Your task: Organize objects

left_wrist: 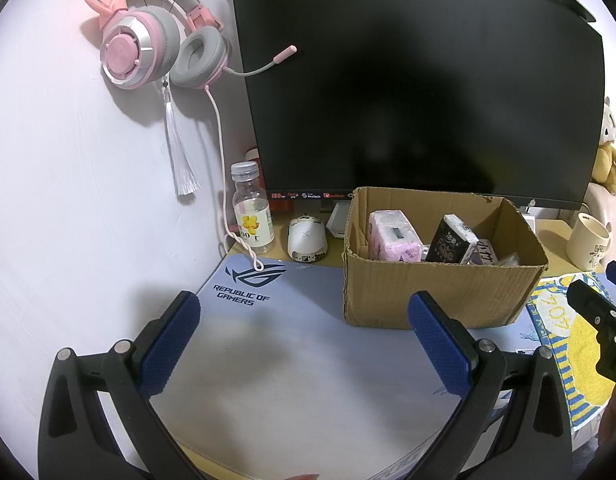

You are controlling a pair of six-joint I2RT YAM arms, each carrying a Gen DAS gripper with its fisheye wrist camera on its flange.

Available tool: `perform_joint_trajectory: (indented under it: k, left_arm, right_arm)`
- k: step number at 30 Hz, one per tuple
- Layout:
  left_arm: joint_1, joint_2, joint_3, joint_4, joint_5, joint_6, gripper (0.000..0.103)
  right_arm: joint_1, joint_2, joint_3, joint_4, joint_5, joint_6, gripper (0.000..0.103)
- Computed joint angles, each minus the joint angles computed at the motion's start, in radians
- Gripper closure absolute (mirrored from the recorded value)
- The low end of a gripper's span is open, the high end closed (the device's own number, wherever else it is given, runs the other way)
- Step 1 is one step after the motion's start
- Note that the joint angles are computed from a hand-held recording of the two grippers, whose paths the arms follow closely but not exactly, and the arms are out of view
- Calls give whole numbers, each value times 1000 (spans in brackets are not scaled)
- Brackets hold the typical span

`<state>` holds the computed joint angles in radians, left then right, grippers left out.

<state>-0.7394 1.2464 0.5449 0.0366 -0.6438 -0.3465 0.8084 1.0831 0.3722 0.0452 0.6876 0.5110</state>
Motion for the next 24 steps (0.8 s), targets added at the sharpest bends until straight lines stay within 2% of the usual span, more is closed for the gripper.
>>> perform_joint_trajectory:
  k: [24]
  left_arm:
    - [-2,-6,2,-5,-1,-6,0]
  right_arm:
    - [-18,-29,-7,-3,-26,-12,0]
